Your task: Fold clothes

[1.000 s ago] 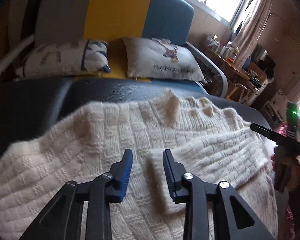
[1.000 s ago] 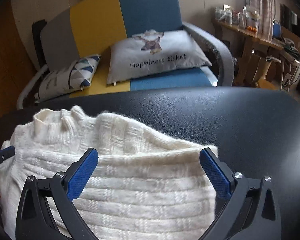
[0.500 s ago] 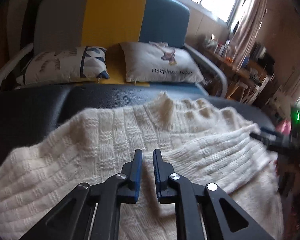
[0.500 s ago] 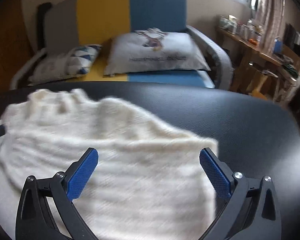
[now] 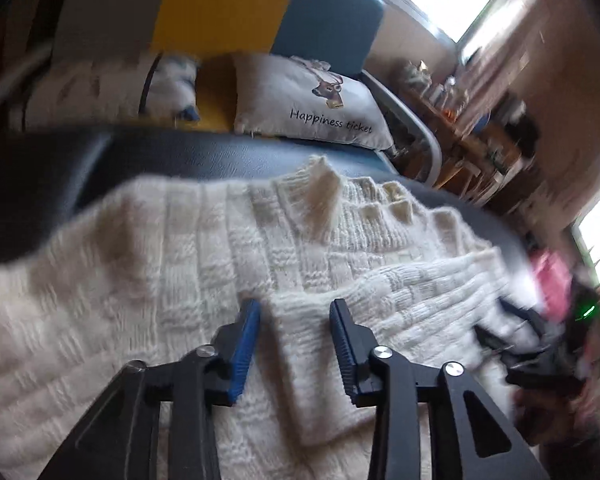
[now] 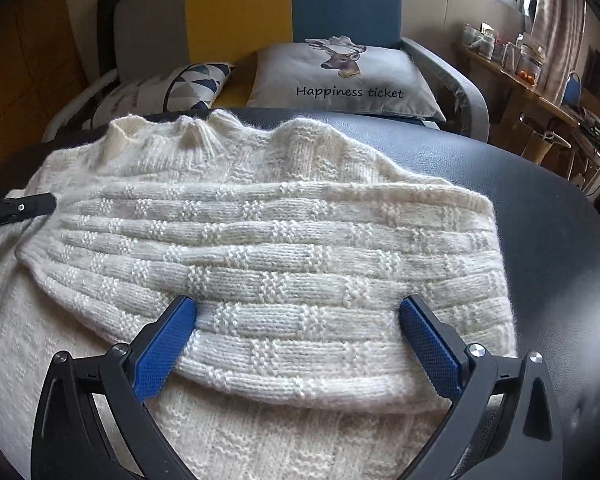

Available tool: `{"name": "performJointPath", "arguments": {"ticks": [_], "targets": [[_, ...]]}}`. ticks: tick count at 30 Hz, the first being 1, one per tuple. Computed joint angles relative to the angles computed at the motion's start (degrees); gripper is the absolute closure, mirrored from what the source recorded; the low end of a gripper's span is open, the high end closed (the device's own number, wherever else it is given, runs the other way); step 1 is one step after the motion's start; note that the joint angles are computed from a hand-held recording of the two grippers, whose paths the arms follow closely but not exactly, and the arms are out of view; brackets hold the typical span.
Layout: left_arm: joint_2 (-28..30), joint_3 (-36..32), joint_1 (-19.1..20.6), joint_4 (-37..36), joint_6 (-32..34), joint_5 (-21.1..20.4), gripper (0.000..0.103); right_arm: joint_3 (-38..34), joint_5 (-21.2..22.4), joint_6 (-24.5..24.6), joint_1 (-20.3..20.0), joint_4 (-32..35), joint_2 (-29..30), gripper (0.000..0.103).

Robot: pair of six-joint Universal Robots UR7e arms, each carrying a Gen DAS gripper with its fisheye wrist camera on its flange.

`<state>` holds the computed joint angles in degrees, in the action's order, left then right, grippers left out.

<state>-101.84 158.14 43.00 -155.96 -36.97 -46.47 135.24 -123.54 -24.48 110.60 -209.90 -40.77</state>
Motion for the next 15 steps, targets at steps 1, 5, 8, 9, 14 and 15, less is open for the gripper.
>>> {"name": "performJointPath", "arguments": {"ticks": [1, 5, 8, 9, 14, 15], "targets": [[-0.44, 0.2, -1.8, 2.58, -2.43, 1.81, 0.093, 0.23, -0.19, 0.78, 0.23, 0.46, -0.49, 0.0], [-8.25, 1.81, -8.93, 14.71, -11.88, 7.68, 0.099, 1.55, -0.82, 3.51, 1.3, 2.12, -2.29, 0.0], [-9.7, 0.86, -9.64, 20.69, -14.77, 10.66, 0.1, 2.55, -2.24, 3.97, 1.61, 0.17, -1.29, 0.0], [-9.39, 0.38, -8.92, 20.77, -14.74, 10.83, 0.1, 2.52, -2.58, 3.82, 1.37, -0.45, -0.7, 0.0], [-12.1, -0.57, -5.74, 23.17, -16.59, 7.02, 0.084, 2.04, -3.08, 5.16, 1.87, -1.53, 0.1, 0.0], [-13.96, 0.0, -5.58, 22.95, -16.59, 5.23, 0.083, 2.62, -2.09, 5.49, 1.66, -1.43, -0.75, 0.0]]}}
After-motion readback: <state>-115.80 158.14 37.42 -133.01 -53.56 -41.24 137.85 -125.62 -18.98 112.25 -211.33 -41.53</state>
